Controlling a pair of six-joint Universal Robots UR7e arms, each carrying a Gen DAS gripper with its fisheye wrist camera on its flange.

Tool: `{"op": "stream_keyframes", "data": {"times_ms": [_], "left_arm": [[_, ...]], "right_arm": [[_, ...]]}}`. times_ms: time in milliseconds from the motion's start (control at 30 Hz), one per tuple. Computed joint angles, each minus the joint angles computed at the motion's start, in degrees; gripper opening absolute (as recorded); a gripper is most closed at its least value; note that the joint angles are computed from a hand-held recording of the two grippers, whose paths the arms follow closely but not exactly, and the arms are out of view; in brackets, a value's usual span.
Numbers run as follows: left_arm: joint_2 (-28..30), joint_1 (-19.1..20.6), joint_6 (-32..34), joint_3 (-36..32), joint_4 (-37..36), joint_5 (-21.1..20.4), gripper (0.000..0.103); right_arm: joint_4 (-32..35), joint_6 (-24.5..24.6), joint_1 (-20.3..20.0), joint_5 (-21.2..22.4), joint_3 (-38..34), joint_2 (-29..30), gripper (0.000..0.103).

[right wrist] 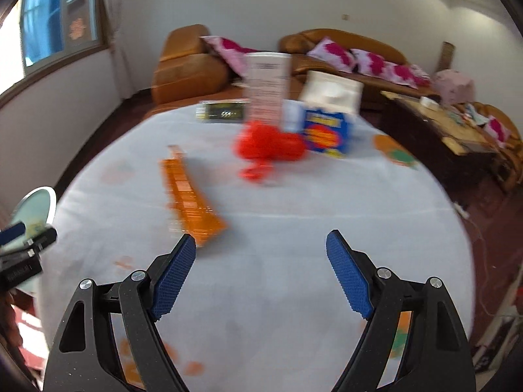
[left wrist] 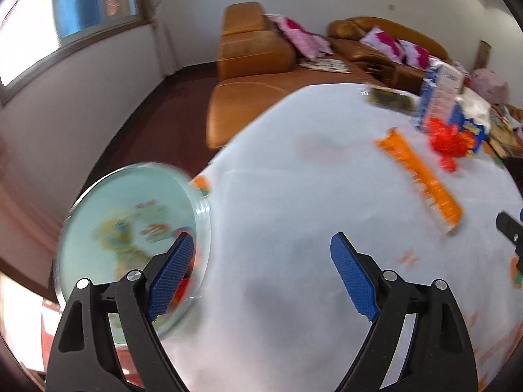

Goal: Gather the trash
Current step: 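Grasp the orange snack wrapper with the left tool while the right grasps the red bag, then carry the orange wrapper and red plastic bag over the bin with both tools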

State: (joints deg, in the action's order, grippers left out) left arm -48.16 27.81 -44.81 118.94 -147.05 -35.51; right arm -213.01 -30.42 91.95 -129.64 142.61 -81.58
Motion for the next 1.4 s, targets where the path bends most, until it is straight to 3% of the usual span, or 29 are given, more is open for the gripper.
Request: {"op": "stream_keyframes", "data": {"times_ms": [200,467,533,600,633,667,800,900,1067,1167,1200,1233,1333,1400], "left_arm": [[9.4,-0.6,5.8,-9.4,-4.2,-1.6,0.083],[18.9,0.9,6.5,-21.2,-4.7,-6.3,0.083],[20.6,1.6,5.7,-23.3,-3.7,-7.8,0.074],[21.5,2.4,5.4,-24.0,-3.8,-9.7,0.055],[21.9,2.0,6.8,-23.8,-4.6,-8.2,0.049],[21.9,2.0,8.3,-23.7,-5.0,-8.3,0.033],[19.3,2.8,10.9,-20.7,-8.4,-10.8,0.021],[17.1,2.4,12.6,-18.2,-8.2,-8.8,0.019],[11.6,2.0,11.6,-12.9,-5.2,-4.8,0.019],[8.9,2.6,9.8,-10.8,-3.1,-4.7,0.019],[8.2,2.8,9.4,-10.2,-2.6,-4.5,0.019],[7.8,2.8,9.2,-9.7,-2.3,-4.2,0.019],[7.0,2.9,8.7,-8.4,-2.8,-3.7,0.02],[6.8,2.8,8.5,-7.8,-3.6,-3.7,0.02]], "right_arm": [[1.7,-0.3,-6.8,4.4,2.2,-7.9,0.08],[7.0,-1.2,-12.6,10.0,2.4,-14.8,0.078],[8.0,-1.7,-13.3,10.9,2.0,-15.2,0.078],[9.5,-2.5,-14.0,12.3,1.1,-15.6,0.078],[10.1,-3.0,-14.1,13.1,0.5,-15.6,0.078],[10.4,-3.6,-13.9,13.4,0.1,-15.4,0.079],[12.0,-6.9,-14.0,17.2,-3.6,-12.3,0.079],[16.9,-9.3,-14.0,21.3,-8.4,-8.7,0.079],[23.6,-14.0,-12.2,23.0,-16.9,-1.6,0.079],[25.9,-18.0,-10.9,20.1,-21.4,3.5,0.078],[25.7,-18.9,-10.4,18.0,-22.5,5.1,0.07],[26.9,-18.8,-10.4,16.7,-23.4,6.1,0.051],[30.1,-16.2,-10.4,15.6,-23.0,5.7,0.025],[28.4,-14.7,-10.0,14.8,-20.8,4.5,0.02]]}}
